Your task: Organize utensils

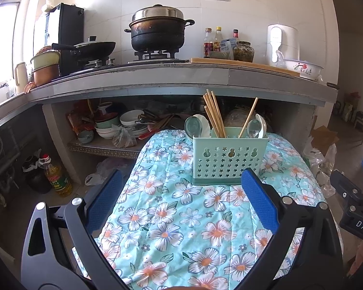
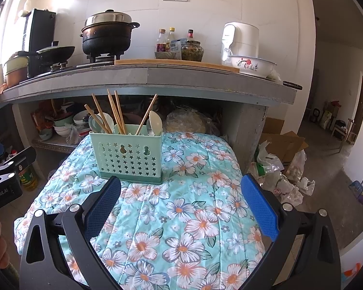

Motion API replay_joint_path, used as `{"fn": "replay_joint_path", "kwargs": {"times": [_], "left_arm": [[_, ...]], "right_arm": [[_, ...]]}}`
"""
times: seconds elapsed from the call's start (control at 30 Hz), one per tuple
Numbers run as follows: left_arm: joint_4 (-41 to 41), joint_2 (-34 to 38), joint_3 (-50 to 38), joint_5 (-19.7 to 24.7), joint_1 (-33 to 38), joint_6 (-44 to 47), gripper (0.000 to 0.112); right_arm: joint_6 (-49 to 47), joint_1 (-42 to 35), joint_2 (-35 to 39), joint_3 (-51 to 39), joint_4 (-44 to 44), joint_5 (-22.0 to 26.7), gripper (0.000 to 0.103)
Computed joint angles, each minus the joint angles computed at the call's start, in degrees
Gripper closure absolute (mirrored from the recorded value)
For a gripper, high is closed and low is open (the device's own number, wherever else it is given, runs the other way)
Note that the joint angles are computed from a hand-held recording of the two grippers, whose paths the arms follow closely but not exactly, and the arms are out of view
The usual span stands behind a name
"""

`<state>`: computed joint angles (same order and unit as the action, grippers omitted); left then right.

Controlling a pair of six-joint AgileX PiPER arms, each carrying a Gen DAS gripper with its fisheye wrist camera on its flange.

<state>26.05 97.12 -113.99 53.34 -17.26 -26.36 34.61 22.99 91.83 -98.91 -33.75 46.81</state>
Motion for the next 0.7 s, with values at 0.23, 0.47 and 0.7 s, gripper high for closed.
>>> {"fn": "replay_joint_path", "kwargs": {"times": [0.23, 0.47, 0.7], "left_arm": [[0.3, 0.2, -0.3, 0.4, -0.2, 0.1, 0.017], [0.3, 0.2, -0.4, 0.5, -0.3, 0.0, 0.018], [0.3, 0.2, -0.4, 0.6, -0.4, 0.2, 0.018]], "right_arm": [[0.1, 0.3, -0.1, 0.0, -0.1, 0.1, 0.006], [0.1, 0.3, 0.1, -0.3, -0.1, 0.3, 0.006], [0.2, 0.4, 0.0, -0.3, -0.2, 0.3, 0.006]]}}
